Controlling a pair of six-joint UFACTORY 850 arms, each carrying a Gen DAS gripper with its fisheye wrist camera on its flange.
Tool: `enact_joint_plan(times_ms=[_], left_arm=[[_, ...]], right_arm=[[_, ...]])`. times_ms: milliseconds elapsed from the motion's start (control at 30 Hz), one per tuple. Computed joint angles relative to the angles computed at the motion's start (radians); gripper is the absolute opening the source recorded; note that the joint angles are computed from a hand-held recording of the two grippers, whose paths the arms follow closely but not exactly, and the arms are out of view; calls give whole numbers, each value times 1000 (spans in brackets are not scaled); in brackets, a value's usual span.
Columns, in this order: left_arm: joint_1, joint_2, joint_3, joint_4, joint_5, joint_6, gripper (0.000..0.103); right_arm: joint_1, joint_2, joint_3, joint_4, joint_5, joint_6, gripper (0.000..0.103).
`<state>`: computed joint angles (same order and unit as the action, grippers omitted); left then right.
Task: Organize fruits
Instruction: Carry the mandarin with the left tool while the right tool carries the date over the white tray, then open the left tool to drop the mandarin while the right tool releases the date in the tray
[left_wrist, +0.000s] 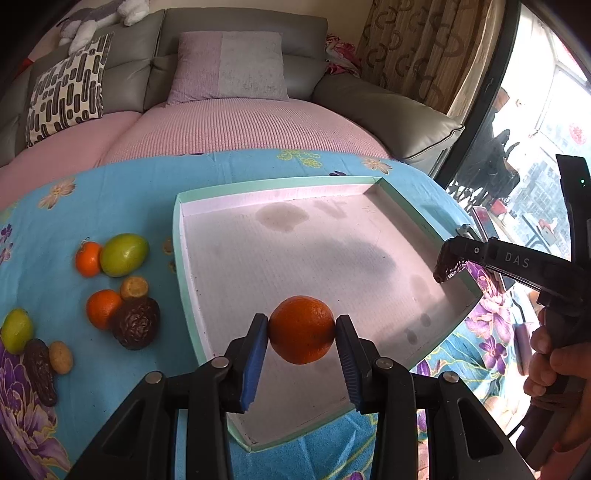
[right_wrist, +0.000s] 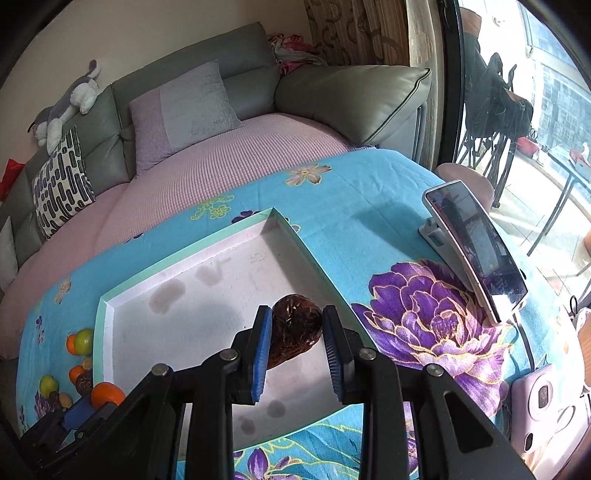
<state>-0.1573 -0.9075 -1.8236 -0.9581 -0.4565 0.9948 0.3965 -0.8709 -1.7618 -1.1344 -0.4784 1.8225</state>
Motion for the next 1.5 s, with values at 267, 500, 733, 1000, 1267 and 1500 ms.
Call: enact_joint_plan(times_ms=[267,500,733,1000,1267,1500], left_arm=[[-9,-18,-17,92,-8,-78,40],[-12,-30,-33,145,-16,-125,40],[-16,-38,-39,185,-17,-157,40],[-23,-28,-26,188,8,-141,56],[-33,20,35,110,101,-7,68],[-21,33,42,126,172,-70,95]], right_arm=[[-6,-71,-92,241,-5,-259,30],[-8,-99,-129,329,-10,-359,29],[-10,-113,-152,388,-25,-415,30],[-11,-119,-160,405,-31,-426,30],[-12,-118,-159,401,-40,-417,32],[-12,-111,-148,385,-37,-396,52]])
